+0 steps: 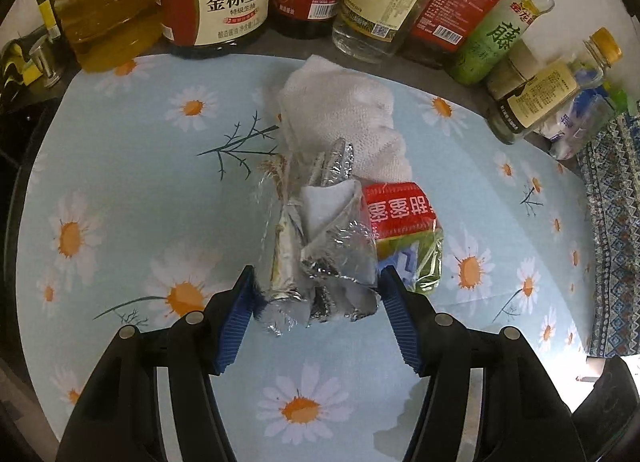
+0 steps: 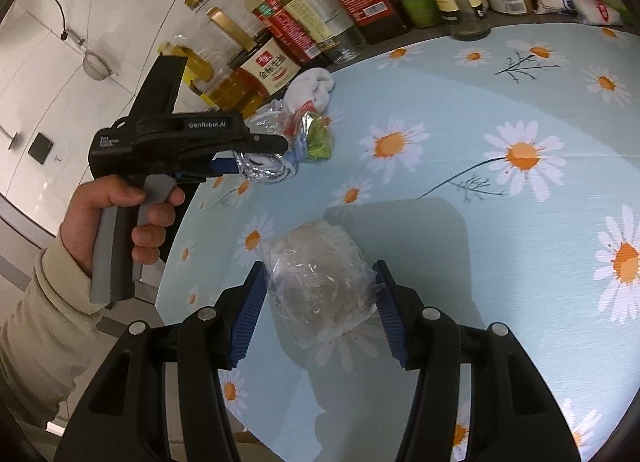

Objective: Collect trash
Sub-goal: 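Lift the foil bundle with the left tool while the right tool lifts the plastic bag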

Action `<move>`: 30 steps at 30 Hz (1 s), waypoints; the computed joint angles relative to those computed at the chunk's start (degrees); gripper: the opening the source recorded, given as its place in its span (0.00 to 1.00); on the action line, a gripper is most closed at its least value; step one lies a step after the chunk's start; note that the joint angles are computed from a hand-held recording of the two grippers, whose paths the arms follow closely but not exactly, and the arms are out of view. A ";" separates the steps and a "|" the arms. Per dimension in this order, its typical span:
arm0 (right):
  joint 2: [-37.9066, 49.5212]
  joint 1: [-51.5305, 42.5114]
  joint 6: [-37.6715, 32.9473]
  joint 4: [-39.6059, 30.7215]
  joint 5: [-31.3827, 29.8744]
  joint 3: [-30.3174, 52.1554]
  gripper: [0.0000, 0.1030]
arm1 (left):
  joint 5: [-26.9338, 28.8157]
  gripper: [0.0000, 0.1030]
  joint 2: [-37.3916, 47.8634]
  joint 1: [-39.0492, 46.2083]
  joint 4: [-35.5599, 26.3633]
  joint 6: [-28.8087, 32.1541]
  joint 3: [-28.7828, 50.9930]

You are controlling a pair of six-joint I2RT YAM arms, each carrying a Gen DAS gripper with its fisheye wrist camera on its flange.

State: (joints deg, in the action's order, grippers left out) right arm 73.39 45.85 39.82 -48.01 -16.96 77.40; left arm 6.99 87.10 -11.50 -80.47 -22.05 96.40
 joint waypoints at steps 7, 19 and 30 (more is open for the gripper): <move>-0.08 0.24 0.32 0.28 -0.06 -0.49 0.53 | 0.89 0.51 -1.77 0.59 1.45 1.50 -1.89; 3.70 4.42 1.01 -1.30 2.78 4.13 0.53 | 2.89 0.50 -9.14 3.41 -0.73 3.23 -4.28; 7.18 13.69 5.01 -5.06 11.99 11.06 0.53 | 7.10 0.50 -20.25 9.73 -5.47 9.93 -9.71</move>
